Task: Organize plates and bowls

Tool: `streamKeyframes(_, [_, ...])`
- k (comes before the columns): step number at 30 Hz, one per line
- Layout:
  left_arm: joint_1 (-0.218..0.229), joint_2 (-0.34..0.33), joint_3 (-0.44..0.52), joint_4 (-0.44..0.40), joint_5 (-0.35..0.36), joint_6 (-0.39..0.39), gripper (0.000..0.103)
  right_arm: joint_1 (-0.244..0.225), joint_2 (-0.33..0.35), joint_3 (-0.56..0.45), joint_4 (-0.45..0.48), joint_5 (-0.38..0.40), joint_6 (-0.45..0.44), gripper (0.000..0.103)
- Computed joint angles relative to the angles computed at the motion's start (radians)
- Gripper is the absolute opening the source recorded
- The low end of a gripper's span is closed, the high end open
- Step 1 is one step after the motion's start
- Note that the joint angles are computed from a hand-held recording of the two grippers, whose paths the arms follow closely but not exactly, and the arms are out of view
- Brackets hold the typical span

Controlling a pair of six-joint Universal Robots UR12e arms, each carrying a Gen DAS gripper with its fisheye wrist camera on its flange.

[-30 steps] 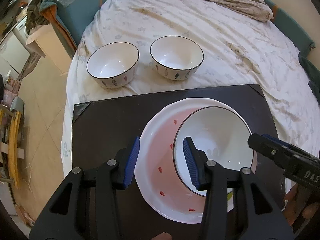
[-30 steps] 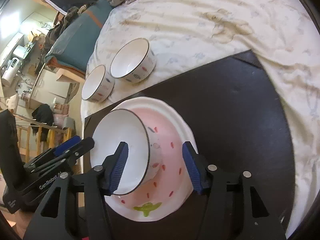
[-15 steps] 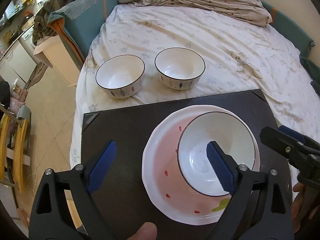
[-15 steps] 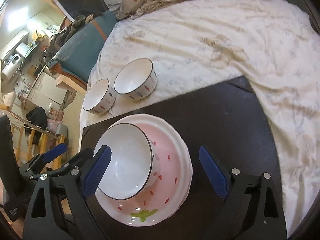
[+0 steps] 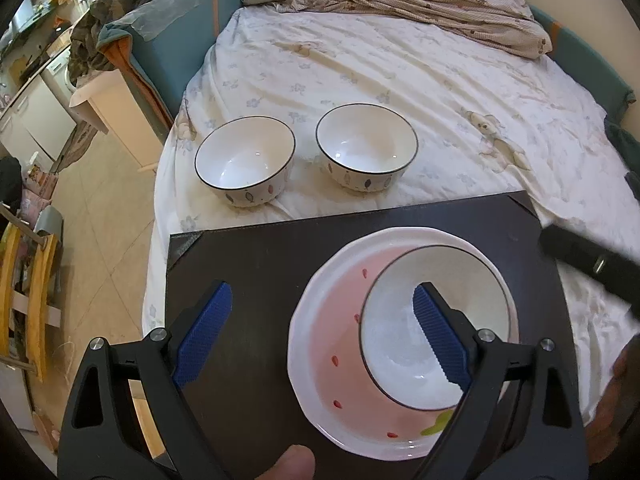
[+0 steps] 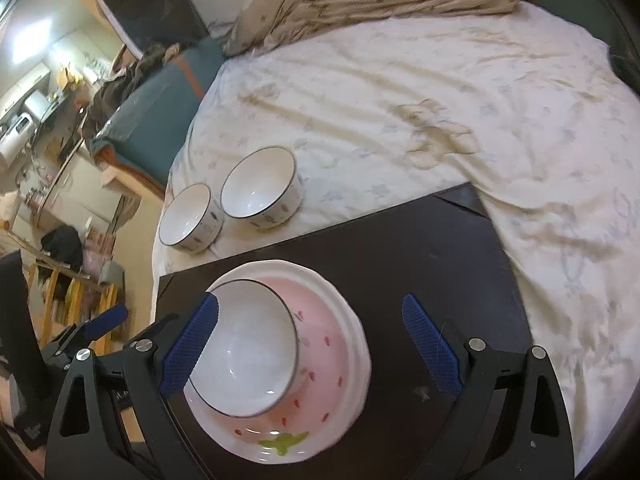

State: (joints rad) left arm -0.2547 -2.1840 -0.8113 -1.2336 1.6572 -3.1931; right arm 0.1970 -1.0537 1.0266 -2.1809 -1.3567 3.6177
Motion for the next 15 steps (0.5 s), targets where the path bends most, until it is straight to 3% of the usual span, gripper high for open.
streamKeyframes(8, [0.021, -0.065, 0.124, -0.086, -0.050, -0.083, 0.090, -0.027, 0.061, -0.122, 0.068, 0.057, -0.017, 0.096])
streamKeyframes(10, [0.016, -0.101, 0.187, -0.129, -0.008, -0.102, 0.090, -0.038, 0.071, -0.138, 0.079, 0.077, -0.019, 0.096])
streamKeyframes(15, [0.023, -0.186, 0.339, -0.234, -0.032, -0.152, 0.090, -0.057, 0.110, -0.207, 0.140, 0.083, -0.036, 0.095])
